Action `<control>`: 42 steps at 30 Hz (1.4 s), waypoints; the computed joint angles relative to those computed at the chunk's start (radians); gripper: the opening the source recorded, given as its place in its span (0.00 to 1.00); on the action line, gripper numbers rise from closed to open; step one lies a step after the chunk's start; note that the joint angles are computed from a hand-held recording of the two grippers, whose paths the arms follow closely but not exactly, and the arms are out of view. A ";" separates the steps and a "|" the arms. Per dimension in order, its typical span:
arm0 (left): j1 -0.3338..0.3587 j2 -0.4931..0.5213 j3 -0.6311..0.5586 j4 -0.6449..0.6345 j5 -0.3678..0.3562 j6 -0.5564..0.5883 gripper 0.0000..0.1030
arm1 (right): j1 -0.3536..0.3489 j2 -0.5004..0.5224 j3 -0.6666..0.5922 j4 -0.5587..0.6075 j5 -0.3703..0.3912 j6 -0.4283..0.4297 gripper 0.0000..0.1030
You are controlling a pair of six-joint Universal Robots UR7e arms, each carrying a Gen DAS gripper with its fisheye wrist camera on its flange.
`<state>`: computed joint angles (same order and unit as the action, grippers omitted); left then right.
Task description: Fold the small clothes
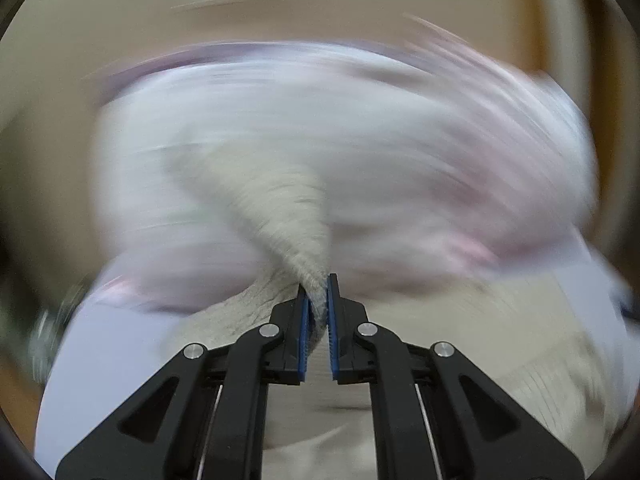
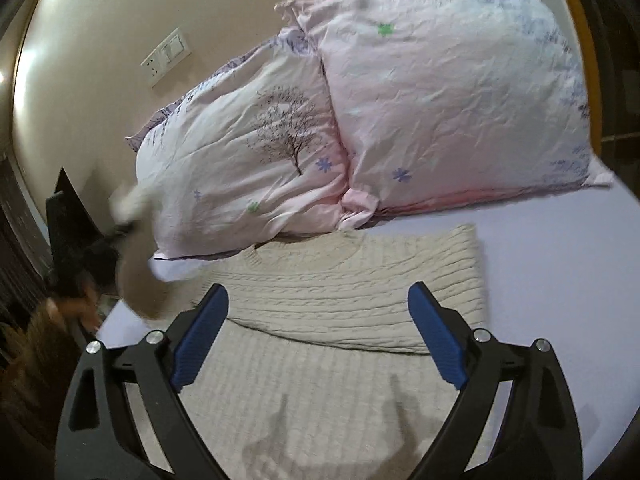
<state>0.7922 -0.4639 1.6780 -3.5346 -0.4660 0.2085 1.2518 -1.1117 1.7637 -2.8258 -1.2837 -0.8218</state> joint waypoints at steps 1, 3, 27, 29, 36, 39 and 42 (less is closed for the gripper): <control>-0.007 0.025 -0.026 0.094 -0.020 -0.023 0.08 | 0.012 0.008 -0.014 0.016 -0.042 0.038 0.88; -0.017 0.088 -0.077 0.293 -0.120 -0.079 0.11 | 0.014 0.040 -0.063 0.064 -0.076 0.088 0.88; -0.052 -0.256 0.539 0.349 -0.135 -0.713 0.55 | 0.059 0.040 0.055 0.029 -0.336 -0.281 0.57; -0.044 -0.247 0.526 0.355 -0.144 -0.703 0.55 | 0.076 0.054 0.079 -0.046 -0.380 -0.338 0.59; -0.042 -0.232 0.516 0.350 -0.163 -0.701 0.59 | 0.111 0.140 0.066 -0.287 -0.436 -0.458 0.07; -0.042 -0.231 0.515 0.348 -0.163 -0.703 0.59 | 0.105 0.129 0.107 -0.601 -0.192 -0.525 0.06; -0.042 -0.226 0.513 0.346 -0.171 -0.704 0.59 | 0.067 0.186 0.087 -0.873 0.008 -0.633 0.08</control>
